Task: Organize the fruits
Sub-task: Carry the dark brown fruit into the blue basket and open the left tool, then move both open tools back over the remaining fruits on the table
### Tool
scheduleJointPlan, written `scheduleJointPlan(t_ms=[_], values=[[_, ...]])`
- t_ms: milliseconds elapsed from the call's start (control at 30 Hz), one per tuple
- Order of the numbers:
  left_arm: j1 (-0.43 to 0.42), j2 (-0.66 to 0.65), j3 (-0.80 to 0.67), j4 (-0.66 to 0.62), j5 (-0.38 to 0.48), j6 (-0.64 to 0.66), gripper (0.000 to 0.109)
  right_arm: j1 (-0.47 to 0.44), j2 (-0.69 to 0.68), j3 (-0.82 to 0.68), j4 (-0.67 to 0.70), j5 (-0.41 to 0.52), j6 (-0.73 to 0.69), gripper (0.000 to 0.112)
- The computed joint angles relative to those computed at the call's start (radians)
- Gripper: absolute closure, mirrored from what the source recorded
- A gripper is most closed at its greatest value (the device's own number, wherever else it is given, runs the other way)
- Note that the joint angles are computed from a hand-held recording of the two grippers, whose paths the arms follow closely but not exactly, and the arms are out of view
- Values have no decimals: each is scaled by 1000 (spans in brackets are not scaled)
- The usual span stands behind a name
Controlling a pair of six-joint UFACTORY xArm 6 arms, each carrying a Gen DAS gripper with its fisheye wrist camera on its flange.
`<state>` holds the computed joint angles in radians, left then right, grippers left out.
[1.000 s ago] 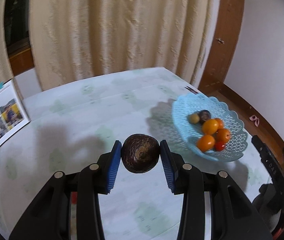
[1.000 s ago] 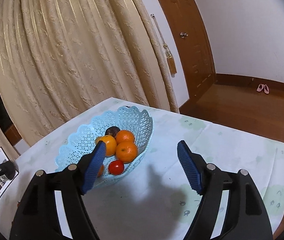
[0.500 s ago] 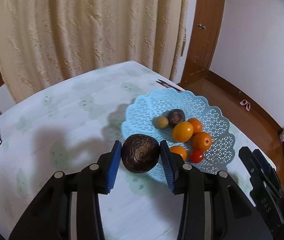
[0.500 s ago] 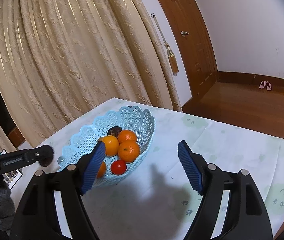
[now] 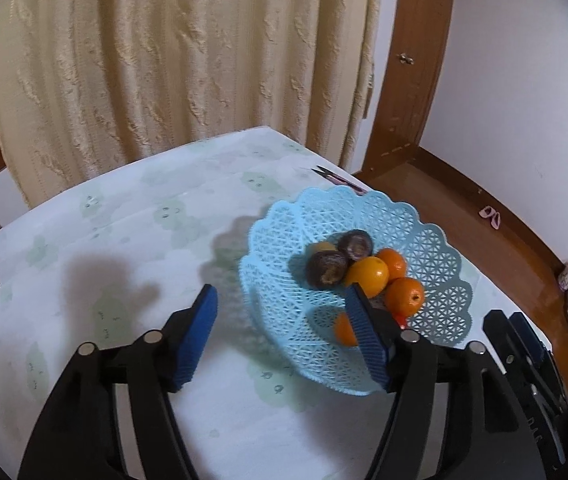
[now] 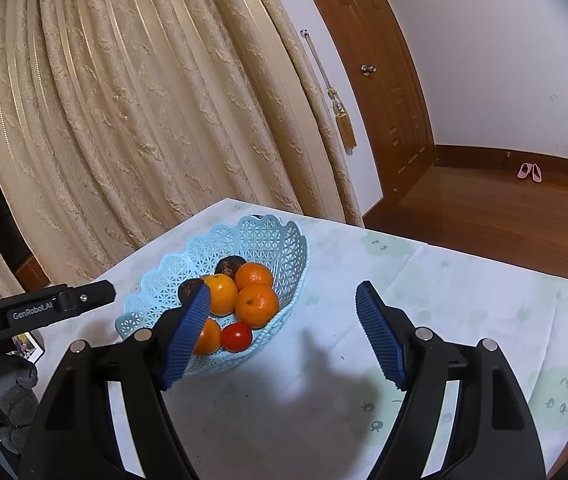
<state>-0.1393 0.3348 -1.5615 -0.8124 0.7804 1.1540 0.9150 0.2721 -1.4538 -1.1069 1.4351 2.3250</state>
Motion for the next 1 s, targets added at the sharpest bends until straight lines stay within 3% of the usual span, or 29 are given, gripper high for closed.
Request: scheduleJointPlan(t_ms=[233,733,1000], values=[[15,-6,14,7,-48,0,34,2,4,-8,3,8,-4,36],[51,-42,71,-32,-159,69,33,11,21,-34,19,46,-23,35],[86,-47,74,-54,-166,94,33,13,39,-62,34,73,-53,35]])
